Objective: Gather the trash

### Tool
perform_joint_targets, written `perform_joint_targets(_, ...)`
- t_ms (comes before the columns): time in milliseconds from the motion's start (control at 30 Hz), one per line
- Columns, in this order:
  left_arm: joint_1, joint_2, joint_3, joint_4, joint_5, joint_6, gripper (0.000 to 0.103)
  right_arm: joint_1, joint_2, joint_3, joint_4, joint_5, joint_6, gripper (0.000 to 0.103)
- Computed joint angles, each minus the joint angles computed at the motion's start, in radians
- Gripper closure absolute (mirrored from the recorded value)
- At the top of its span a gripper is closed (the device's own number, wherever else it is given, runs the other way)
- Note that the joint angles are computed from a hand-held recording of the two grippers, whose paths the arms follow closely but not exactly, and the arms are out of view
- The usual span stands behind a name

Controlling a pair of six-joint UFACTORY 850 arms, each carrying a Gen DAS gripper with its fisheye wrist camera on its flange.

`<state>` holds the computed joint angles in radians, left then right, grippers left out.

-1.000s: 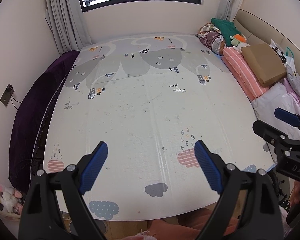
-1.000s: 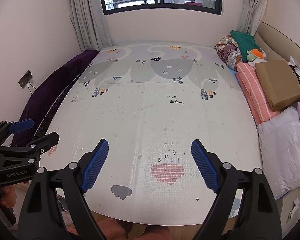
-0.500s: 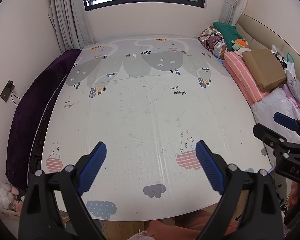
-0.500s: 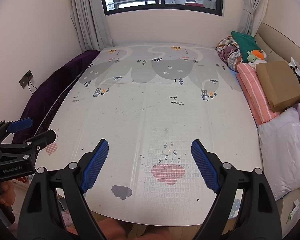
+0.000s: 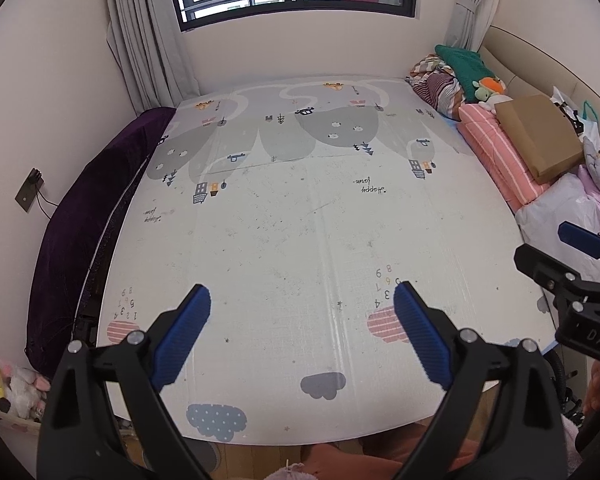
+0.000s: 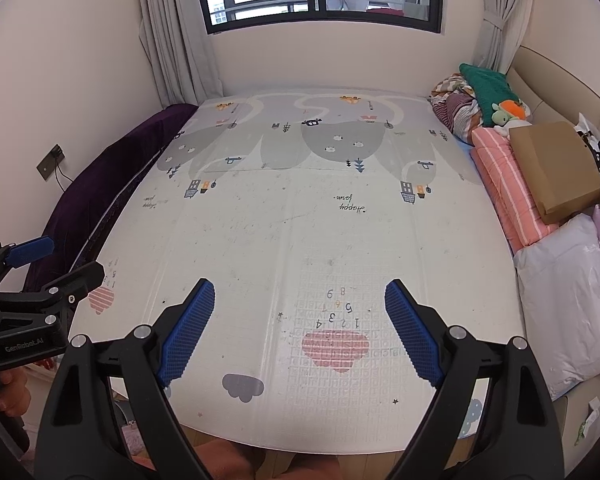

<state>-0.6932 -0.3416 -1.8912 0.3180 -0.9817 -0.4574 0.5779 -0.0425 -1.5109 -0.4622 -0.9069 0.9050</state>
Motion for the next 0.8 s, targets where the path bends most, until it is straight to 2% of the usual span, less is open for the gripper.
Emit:
perform_joint_targets(200, 0.000, 0.012, 0.008, -0.040, 0.024, 0.040, 0.010, -0.002, 0.006, 0.008, -0.004, 0.004, 0.005, 0.019)
perform_joint_targets(800, -0.006, 0.021, 0.021, -0.046, 0.025, 0.033, 0.010, -0.001, 0.023, 0.023, -0.007, 0.002, 0.009, 0.019)
